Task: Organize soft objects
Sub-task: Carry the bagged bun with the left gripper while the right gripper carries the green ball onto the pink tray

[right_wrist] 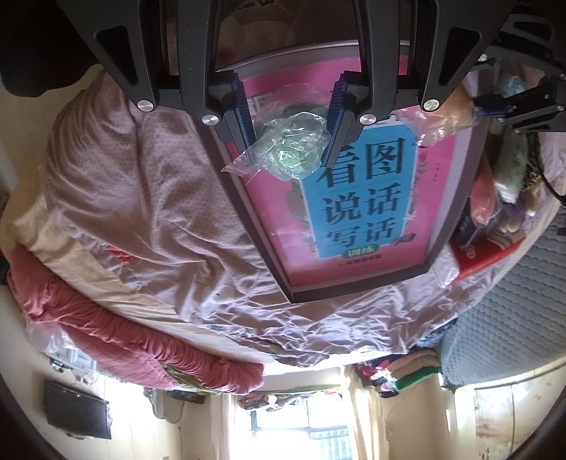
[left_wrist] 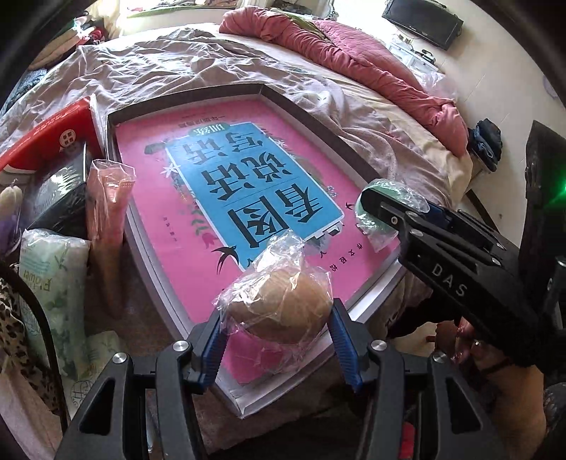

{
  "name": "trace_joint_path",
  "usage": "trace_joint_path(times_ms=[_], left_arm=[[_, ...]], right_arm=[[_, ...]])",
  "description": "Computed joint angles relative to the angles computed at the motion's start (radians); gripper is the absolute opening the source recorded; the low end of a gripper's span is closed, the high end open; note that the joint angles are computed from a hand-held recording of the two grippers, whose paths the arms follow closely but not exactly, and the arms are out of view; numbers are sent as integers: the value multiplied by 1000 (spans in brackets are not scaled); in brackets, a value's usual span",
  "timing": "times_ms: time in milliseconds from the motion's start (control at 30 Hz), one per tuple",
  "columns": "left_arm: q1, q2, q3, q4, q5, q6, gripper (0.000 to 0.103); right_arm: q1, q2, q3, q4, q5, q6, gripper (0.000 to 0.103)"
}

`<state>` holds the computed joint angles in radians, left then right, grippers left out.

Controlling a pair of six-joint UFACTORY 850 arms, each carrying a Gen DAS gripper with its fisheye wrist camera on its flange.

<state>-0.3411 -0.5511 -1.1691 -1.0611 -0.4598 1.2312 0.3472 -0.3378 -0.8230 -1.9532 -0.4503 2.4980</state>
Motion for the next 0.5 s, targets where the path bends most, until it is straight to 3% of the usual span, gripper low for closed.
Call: trace_joint_path(times_ms=[500], left_arm=[[-17, 19, 18, 34, 64, 11, 56]], right_arm=[[0, 32, 49, -36, 7, 98, 40]])
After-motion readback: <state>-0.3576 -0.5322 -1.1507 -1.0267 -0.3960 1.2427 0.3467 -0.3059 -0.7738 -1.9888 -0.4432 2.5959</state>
